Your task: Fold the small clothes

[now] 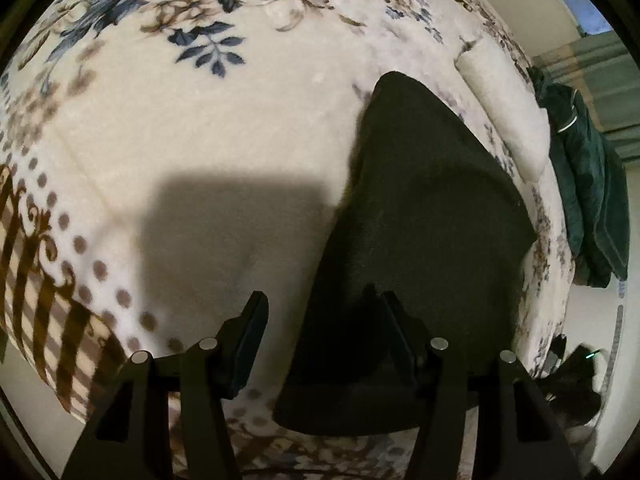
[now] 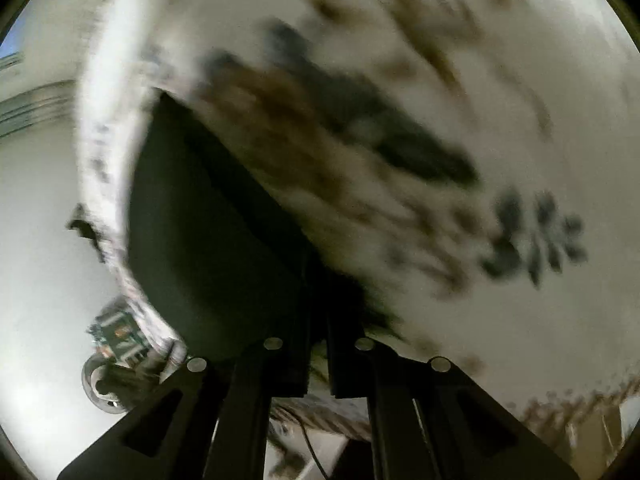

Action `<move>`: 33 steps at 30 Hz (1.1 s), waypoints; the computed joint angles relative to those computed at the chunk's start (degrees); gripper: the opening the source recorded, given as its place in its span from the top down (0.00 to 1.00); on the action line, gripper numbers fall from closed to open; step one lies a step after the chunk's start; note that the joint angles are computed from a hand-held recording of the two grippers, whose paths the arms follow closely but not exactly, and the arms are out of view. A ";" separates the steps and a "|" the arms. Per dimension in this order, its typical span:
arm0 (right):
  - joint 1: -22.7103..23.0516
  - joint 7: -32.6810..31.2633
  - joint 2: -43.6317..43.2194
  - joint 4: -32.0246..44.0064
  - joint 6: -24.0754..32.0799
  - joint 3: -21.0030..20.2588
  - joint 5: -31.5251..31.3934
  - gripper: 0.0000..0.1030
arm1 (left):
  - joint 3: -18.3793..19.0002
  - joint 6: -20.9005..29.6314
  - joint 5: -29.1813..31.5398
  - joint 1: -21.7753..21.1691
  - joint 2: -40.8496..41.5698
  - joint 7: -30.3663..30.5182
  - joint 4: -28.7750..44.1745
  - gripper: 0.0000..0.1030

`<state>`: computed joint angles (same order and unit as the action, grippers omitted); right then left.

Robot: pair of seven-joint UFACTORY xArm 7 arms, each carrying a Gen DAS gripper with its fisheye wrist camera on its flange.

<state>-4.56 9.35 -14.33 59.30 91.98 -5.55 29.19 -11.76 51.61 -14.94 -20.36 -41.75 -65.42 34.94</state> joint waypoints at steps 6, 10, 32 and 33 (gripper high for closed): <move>-2.83 2.91 -6.07 -8.10 -0.51 -3.17 8.90 0.31 | -1.07 -1.15 0.03 -0.23 -1.60 -1.93 -1.09 0.47; -0.13 -0.52 -6.50 -16.31 -8.92 -2.48 20.79 0.55 | -1.70 -2.87 -0.89 -0.78 -2.42 -4.42 -2.77 0.47; 2.92 -15.11 -0.92 -13.73 -13.94 -3.64 20.99 0.28 | 2.11 -20.82 -3.31 -4.43 -3.42 -3.57 -11.02 0.31; 1.08 -17.24 -0.15 -14.48 -11.65 -3.32 21.75 0.26 | 3.39 -23.05 -4.21 -5.30 -1.91 -1.99 -11.32 0.31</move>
<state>-3.49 -7.88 -14.48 44.82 80.33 -8.87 50.94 -8.37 28.56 -19.14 -25.66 -43.67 -67.42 23.63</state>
